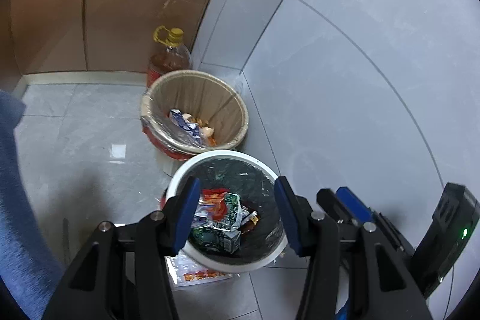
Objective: Collect trash
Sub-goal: 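Open both tools to drop the wrapper and pouch into the white bin, then move both tools back over the table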
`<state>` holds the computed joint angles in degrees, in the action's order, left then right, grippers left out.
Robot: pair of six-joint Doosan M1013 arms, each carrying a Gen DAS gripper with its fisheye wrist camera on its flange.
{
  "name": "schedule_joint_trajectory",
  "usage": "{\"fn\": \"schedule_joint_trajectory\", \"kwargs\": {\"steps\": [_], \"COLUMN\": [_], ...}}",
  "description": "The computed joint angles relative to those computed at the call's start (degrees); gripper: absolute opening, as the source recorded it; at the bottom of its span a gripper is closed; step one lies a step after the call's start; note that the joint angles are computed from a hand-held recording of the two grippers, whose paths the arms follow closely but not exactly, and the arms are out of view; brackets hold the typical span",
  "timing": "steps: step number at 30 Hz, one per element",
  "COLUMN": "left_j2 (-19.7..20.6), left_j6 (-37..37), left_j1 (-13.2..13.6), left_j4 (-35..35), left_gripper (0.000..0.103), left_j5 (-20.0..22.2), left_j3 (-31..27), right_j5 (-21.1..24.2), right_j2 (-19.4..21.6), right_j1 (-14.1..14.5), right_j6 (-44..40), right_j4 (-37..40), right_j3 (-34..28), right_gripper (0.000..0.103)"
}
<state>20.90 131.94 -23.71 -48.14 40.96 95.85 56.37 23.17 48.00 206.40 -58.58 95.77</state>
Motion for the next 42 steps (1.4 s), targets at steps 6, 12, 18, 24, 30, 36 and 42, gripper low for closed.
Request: {"fn": "schedule_joint_trajectory", "kwargs": {"steps": [6, 12, 18, 24, 30, 36, 42], "left_j2": [-5.31, -12.62, -19.28, -23.86, -28.02, -32.27, -34.51], "left_j6": [3.59, 8.65, 14.83, 21.49, 27.93, 29.65, 26.95], "left_j1": [3.47, 7.81, 12.74, 18.85, 25.08, 30.55, 35.90], "left_j4": [-3.04, -7.75, -13.87, -21.25, -28.20, -28.55, -26.68], "left_gripper": [0.049, 0.057, 0.061, 0.061, 0.061, 0.061, 0.061], "left_j5": [-3.00, -7.82, -10.32, -11.08, -10.53, -11.76, -12.74], "left_j3": [3.88, 8.76, 13.38, 17.17, 20.39, 24.01, 26.85], "right_j5": [1.37, 4.07, 8.24, 9.39, 7.81, 6.87, 3.70], "right_j2": [-0.81, -1.18, -0.87, 0.35, 0.92, 1.47, 2.79], "right_j1": [2.15, 5.09, 8.34, 10.69, 13.00, 15.04, 16.36], "right_j6": [1.08, -0.04, -1.64, -6.61, -8.95, -10.97, -13.38], "right_j4": [-4.30, -9.32, -13.64, -16.04, -19.70, -22.46, -22.44], "right_j3": [-1.66, -4.70, -8.05, -12.02, -14.56, -16.53, -17.85], "right_gripper": [0.045, 0.059, 0.086, 0.103, 0.103, 0.103, 0.103]}}
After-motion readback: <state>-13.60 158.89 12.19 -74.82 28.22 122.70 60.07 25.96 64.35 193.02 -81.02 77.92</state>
